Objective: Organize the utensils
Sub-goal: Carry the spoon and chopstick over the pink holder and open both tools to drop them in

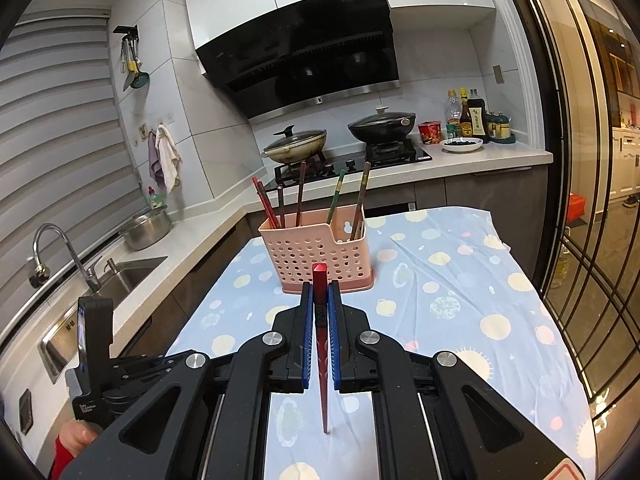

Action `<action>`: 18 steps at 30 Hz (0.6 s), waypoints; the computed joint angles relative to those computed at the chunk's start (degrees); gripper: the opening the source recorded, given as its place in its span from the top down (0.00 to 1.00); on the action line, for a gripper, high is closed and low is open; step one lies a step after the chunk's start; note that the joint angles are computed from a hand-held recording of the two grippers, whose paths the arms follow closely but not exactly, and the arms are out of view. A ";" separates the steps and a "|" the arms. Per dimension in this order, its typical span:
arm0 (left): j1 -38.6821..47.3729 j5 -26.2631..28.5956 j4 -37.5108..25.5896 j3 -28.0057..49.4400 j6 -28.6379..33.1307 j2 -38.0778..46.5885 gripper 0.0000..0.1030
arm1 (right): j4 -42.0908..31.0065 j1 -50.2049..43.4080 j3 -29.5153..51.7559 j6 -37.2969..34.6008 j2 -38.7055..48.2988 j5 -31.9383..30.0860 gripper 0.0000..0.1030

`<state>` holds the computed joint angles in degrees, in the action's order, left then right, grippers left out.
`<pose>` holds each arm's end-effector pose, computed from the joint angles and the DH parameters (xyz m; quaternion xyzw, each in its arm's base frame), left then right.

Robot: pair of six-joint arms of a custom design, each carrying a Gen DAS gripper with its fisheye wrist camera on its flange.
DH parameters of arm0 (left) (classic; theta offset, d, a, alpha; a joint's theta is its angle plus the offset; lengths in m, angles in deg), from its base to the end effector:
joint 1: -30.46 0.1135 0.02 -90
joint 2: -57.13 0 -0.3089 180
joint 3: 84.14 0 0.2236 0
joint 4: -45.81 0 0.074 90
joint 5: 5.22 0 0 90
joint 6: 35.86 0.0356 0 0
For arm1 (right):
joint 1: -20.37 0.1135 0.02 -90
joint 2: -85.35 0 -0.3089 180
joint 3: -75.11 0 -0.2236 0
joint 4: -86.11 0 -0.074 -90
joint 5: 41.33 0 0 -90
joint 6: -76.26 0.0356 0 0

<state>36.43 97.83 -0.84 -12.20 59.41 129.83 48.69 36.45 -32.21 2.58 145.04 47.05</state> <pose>0.2249 0.0154 0.3254 0.0356 0.9259 -0.0700 0.3695 0.1744 0.0513 0.3851 -0.0059 0.8406 0.1625 0.5166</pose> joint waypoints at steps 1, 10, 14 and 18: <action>0.07 0.18 -0.22 0.64 0.05 0.16 1.00 | 0.07 -0.01 0.13 0.01 0.16 -0.01 0.93; -0.58 0.15 -2.98 10.26 1.63 3.11 1.00 | 1.60 -3.24 5.32 -2.83 4.87 -2.89 0.93; -0.68 0.51 -4.74 18.15 2.70 6.63 1.00 | 2.16 -5.72 11.40 -4.45 10.04 -5.19 0.93; -1.38 -0.47 -6.18 27.11 3.07 11.09 1.00 | 2.13 -8.00 19.78 -4.72 16.94 -7.45 0.93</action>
<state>35.05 97.36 -7.02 14.91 62.48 140.92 50.82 28.45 -12.43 -2.14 161.99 39.60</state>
